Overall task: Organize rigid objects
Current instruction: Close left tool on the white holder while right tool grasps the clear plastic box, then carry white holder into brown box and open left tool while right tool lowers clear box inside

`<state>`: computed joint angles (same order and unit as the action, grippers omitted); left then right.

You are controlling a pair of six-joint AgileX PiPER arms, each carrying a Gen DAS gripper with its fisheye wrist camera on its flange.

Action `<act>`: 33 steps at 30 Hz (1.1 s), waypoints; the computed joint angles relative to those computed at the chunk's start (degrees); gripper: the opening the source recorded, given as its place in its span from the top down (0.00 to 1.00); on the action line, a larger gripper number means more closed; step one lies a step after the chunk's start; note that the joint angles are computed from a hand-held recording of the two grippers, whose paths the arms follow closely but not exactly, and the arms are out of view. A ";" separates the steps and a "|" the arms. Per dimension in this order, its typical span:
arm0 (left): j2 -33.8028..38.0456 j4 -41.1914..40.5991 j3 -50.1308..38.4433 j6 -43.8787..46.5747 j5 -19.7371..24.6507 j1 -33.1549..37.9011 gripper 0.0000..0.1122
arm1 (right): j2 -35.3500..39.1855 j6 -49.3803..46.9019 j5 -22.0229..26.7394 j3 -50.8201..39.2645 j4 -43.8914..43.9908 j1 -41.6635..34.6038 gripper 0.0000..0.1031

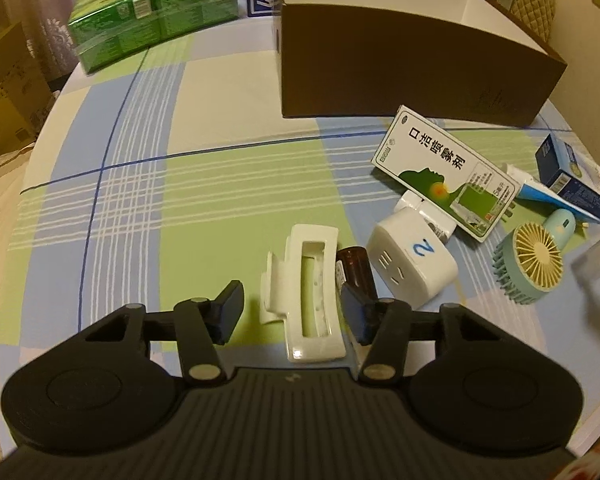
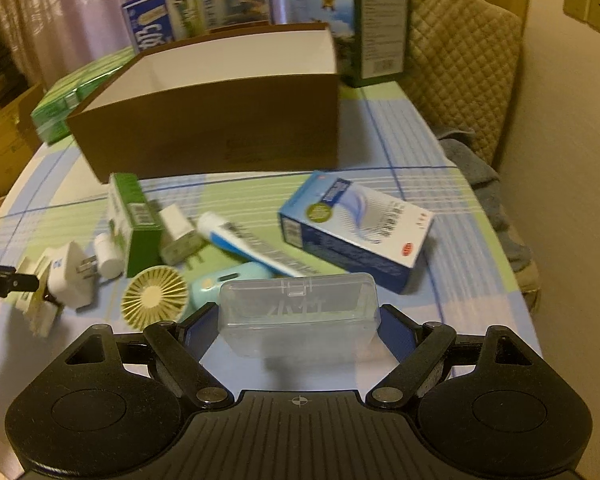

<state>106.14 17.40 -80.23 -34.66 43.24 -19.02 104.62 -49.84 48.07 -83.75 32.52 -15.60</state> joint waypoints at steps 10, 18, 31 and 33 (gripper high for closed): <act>3.16 -1.38 -2.62 2.38 0.64 0.49 0.69 | 2.11 1.37 2.74 -4.10 -0.48 -0.42 0.21; 1.52 1.91 -0.91 -1.22 -0.17 0.27 0.69 | 3.34 -0.21 6.29 -7.55 1.37 -0.98 0.21; -3.08 5.75 -5.97 -4.54 2.76 0.02 0.69 | 8.80 -1.95 14.19 -21.25 5.54 -0.27 0.21; -2.23 6.01 -9.13 -3.77 3.80 -0.34 0.69 | 10.58 -1.48 16.09 -25.20 6.15 -0.03 0.21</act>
